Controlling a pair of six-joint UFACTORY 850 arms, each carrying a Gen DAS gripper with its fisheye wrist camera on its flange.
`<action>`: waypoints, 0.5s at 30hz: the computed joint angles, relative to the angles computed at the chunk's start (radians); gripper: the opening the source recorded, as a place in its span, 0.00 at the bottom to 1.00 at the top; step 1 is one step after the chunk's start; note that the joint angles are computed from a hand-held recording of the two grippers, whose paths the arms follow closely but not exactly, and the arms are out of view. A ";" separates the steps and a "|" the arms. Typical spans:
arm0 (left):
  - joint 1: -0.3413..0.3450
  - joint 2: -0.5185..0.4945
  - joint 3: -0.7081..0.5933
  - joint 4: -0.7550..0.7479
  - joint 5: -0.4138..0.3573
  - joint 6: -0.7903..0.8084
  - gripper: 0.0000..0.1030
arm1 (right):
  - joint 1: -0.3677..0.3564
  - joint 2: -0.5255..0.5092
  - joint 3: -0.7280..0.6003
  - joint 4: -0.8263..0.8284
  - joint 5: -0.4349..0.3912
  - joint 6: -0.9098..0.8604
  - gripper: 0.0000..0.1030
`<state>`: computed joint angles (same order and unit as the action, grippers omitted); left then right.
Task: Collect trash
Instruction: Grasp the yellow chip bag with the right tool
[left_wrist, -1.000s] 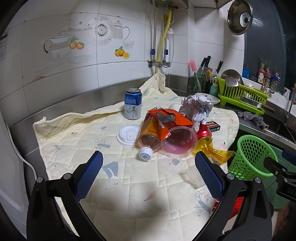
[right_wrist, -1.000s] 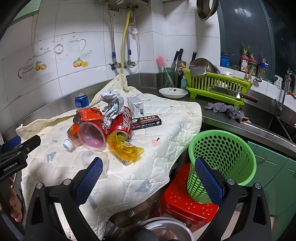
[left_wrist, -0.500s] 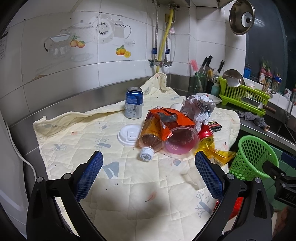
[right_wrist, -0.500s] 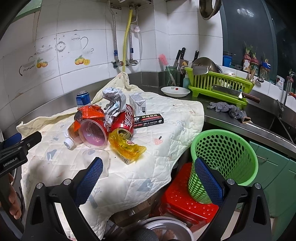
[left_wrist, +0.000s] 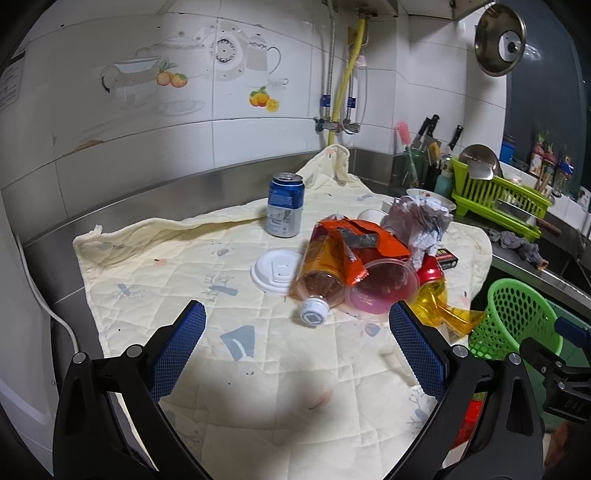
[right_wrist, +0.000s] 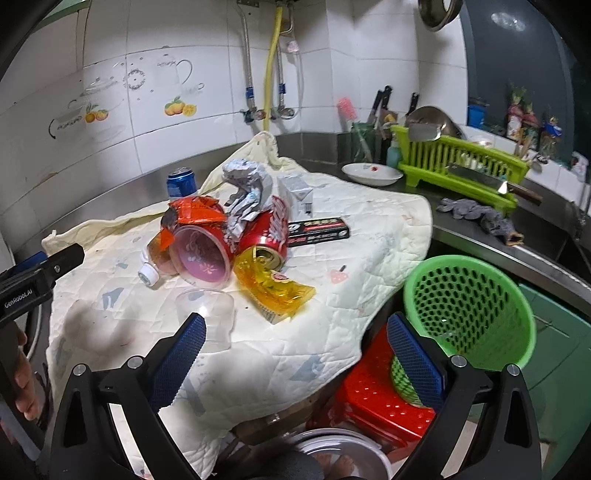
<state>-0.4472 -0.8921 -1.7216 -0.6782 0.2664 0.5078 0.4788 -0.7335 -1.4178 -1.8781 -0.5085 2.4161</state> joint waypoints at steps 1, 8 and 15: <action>0.002 -0.002 -0.004 -0.006 -0.003 0.003 0.95 | -0.005 -0.004 -0.006 -0.004 0.016 0.000 0.88; 0.012 -0.020 -0.033 -0.058 -0.031 0.049 0.95 | -0.059 -0.038 -0.046 -0.125 0.163 0.084 0.78; 0.013 -0.040 -0.065 -0.151 -0.066 0.137 0.95 | -0.123 -0.093 -0.135 -0.263 0.333 0.095 0.75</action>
